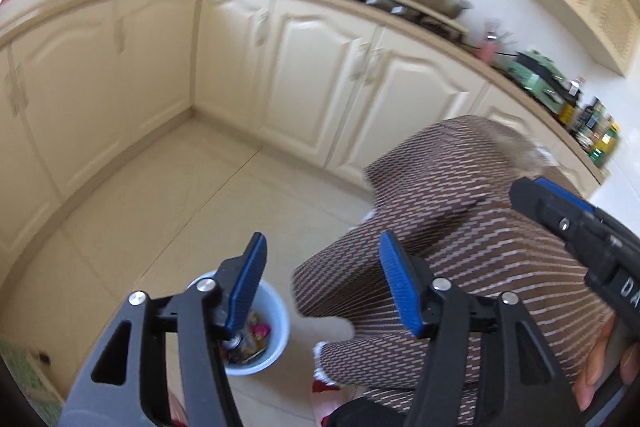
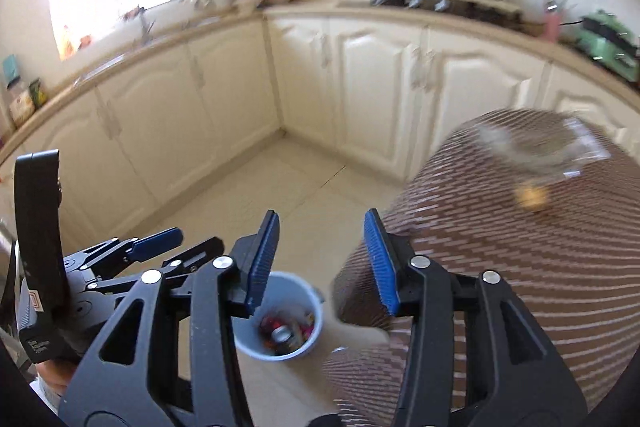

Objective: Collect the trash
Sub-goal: 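Move both open tools back over the table toward the plastic bag, then grasp the clear plastic bag with the left tool while the right tool grasps the bread piece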

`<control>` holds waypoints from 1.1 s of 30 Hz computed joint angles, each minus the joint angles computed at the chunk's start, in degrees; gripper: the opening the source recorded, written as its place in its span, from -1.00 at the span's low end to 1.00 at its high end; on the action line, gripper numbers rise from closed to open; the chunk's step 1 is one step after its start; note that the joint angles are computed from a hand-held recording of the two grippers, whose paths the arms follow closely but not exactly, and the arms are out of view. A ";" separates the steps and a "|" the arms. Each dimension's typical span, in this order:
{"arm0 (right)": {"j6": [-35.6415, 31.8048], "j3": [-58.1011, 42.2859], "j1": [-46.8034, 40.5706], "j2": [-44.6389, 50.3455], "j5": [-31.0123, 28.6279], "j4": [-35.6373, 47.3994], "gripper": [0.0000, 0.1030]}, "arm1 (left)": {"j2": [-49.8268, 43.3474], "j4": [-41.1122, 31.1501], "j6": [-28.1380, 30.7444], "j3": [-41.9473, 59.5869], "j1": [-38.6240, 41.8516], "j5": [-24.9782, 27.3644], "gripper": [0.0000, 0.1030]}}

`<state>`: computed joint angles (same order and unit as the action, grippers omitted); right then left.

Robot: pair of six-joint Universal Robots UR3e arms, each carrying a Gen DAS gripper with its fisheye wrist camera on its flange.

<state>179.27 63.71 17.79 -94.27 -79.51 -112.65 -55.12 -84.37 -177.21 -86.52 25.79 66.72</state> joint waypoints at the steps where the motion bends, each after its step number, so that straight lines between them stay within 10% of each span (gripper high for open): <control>1: -1.38 0.59 -3.99 -2.78 1.61 1.33 -0.08 | -3.26 2.77 -3.60 2.48 -5.75 3.04 0.17; 10: -12.78 -3.18 -26.24 -4.77 8.60 14.72 -0.06 | -29.60 9.69 -16.13 27.39 -35.70 23.94 0.32; 20: -13.78 -15.99 -21.94 12.22 3.74 17.82 -0.10 | -45.78 6.11 -19.26 45.91 -38.10 22.70 0.37; 22: -14.69 -16.19 -22.41 13.21 4.70 18.64 -0.48 | -47.84 6.23 -19.73 47.72 -38.21 22.05 0.37; 33: -12.05 -3.97 -32.22 3.22 9.76 6.92 -0.50 | -65.03 2.55 -26.05 68.57 -37.71 15.32 0.37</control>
